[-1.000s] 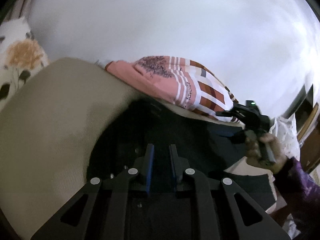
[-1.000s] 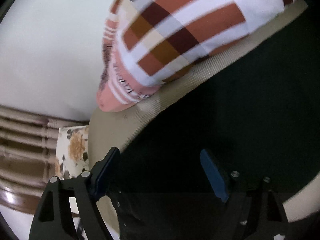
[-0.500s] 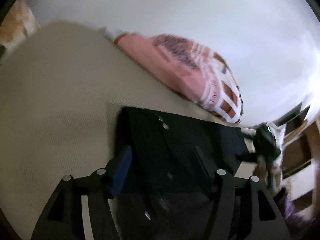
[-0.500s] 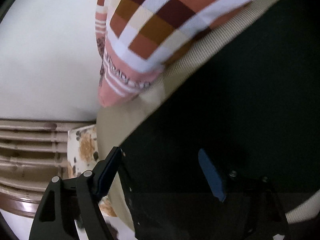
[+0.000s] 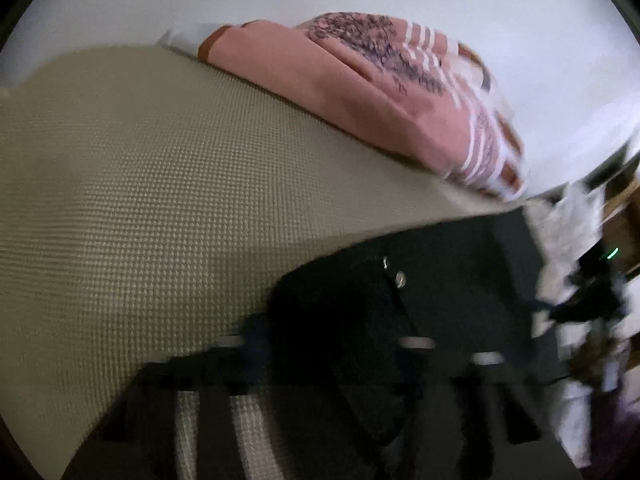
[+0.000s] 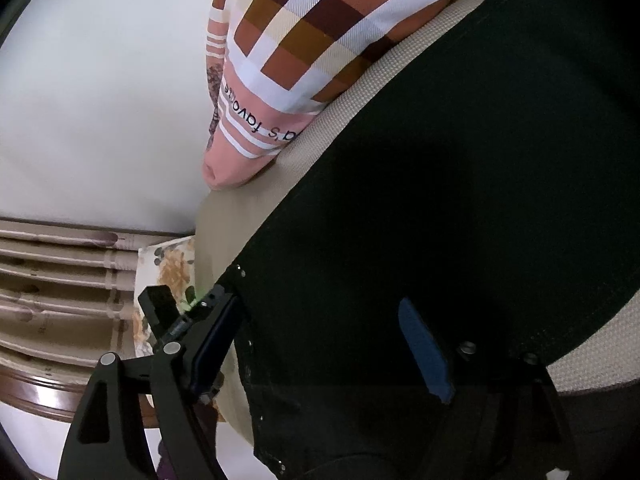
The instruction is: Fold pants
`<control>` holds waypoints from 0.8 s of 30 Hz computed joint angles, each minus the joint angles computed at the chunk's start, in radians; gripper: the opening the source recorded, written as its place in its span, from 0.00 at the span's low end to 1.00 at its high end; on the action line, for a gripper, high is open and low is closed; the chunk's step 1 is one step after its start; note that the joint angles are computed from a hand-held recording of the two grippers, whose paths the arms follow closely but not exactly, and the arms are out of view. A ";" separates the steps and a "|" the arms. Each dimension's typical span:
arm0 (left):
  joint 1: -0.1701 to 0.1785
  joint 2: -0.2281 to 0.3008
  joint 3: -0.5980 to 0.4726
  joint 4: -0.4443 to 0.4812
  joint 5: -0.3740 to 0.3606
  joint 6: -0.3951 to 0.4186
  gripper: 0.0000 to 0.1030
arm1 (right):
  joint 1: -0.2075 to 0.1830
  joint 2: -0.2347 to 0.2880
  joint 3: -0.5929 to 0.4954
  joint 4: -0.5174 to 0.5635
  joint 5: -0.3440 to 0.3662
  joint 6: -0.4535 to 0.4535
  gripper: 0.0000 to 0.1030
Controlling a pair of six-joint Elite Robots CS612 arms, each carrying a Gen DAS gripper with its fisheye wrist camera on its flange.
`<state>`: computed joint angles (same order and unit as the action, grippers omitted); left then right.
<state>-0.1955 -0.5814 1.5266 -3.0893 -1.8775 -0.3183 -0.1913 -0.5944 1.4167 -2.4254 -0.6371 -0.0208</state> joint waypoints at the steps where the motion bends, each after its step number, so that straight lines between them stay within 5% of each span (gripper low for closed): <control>1: -0.015 -0.009 0.018 -0.018 0.052 0.002 0.20 | 0.000 0.003 -0.003 -0.005 -0.001 0.009 0.78; 5: -0.044 -0.045 0.105 -0.193 0.142 -0.078 0.14 | 0.004 0.014 -0.016 -0.020 -0.011 0.033 0.78; 11: -0.132 -0.119 0.233 -0.389 0.291 -0.019 0.14 | 0.006 0.046 -0.075 -0.004 0.019 0.061 0.78; 16: -0.179 -0.160 0.318 -0.476 0.338 0.003 0.14 | 0.008 0.083 -0.151 0.056 0.081 0.096 0.79; 21: -0.198 -0.183 0.372 -0.529 0.330 -0.057 0.14 | 0.019 0.120 -0.229 0.123 0.022 0.135 0.79; 24: -0.212 -0.196 0.401 -0.552 0.331 -0.083 0.14 | 0.019 0.145 -0.264 0.162 0.048 0.137 0.75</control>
<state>-0.4076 -0.7777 1.9281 -3.6408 -1.5466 -0.4017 -0.1725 -0.4498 1.1522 -2.2636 -0.5893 0.1160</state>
